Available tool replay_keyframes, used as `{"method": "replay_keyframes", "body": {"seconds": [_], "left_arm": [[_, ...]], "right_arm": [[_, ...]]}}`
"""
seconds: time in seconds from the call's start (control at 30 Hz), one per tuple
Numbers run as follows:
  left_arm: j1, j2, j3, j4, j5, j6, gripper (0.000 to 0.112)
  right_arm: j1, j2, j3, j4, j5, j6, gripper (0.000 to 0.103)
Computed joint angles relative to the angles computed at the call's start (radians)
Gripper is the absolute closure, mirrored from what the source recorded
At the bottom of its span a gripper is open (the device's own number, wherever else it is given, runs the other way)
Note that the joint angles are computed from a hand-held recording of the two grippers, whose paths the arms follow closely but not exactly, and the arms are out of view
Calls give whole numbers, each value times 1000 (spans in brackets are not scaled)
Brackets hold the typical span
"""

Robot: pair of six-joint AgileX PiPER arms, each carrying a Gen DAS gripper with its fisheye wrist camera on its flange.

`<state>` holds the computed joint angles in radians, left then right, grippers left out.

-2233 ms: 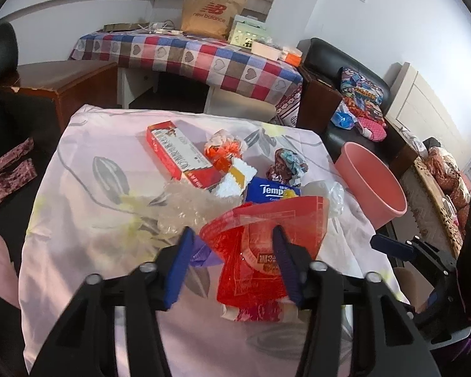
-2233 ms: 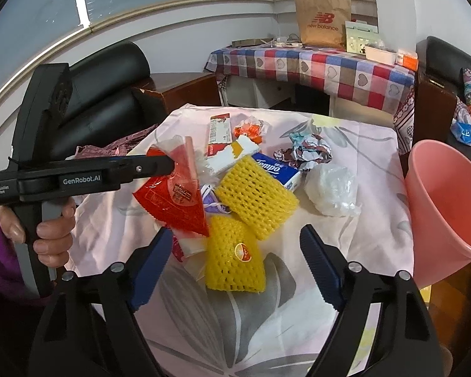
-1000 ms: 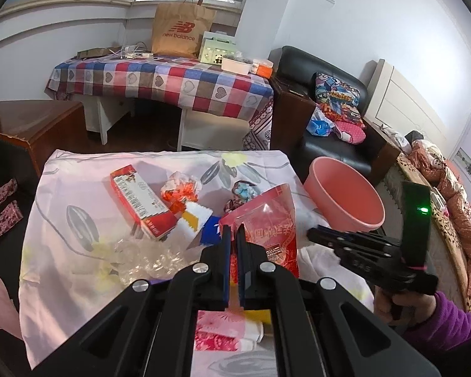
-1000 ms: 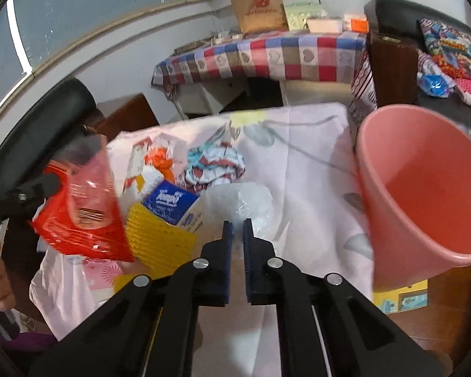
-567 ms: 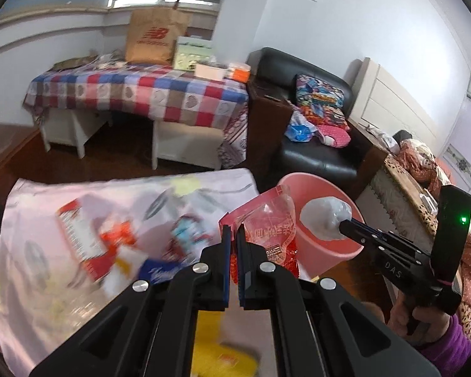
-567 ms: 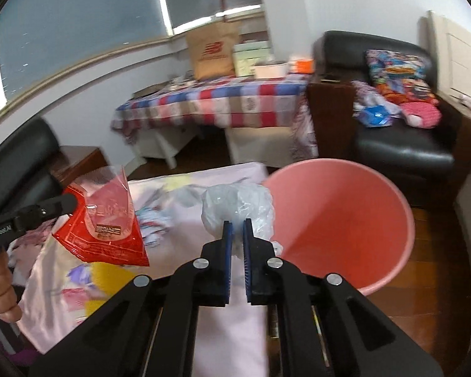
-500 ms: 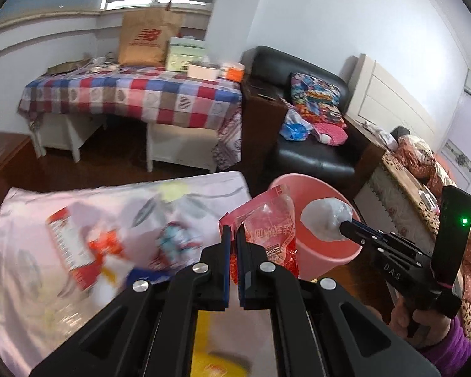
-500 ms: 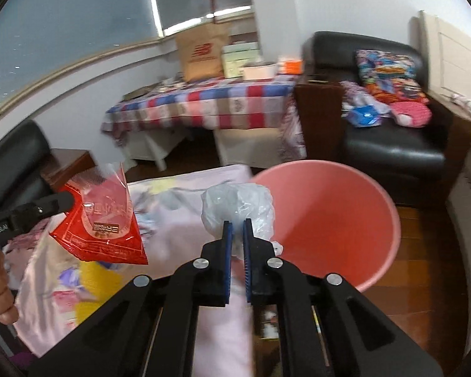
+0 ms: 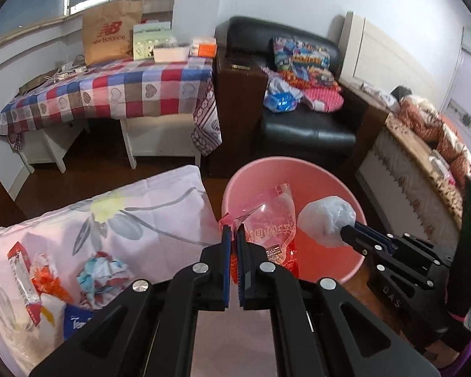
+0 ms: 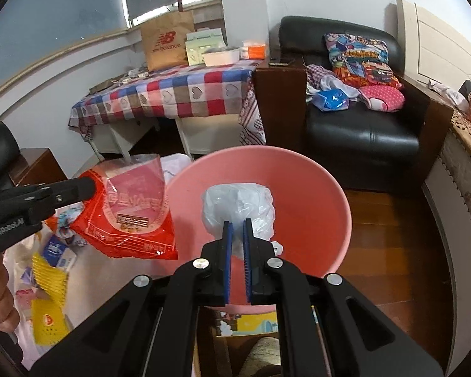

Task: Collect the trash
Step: 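Carry both bags over the pink bucket and open both tools to drop them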

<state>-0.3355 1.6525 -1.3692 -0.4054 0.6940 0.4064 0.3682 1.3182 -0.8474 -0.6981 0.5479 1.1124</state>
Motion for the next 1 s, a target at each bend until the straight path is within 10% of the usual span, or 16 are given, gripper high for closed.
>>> {"method": "replay_keyframes", "body": {"seconds": [1.0], "left_arm": [[-162, 329, -385, 257, 226, -250, 98]], "right_arm": [[-151, 156, -80, 336, -19, -341, 94]]}}
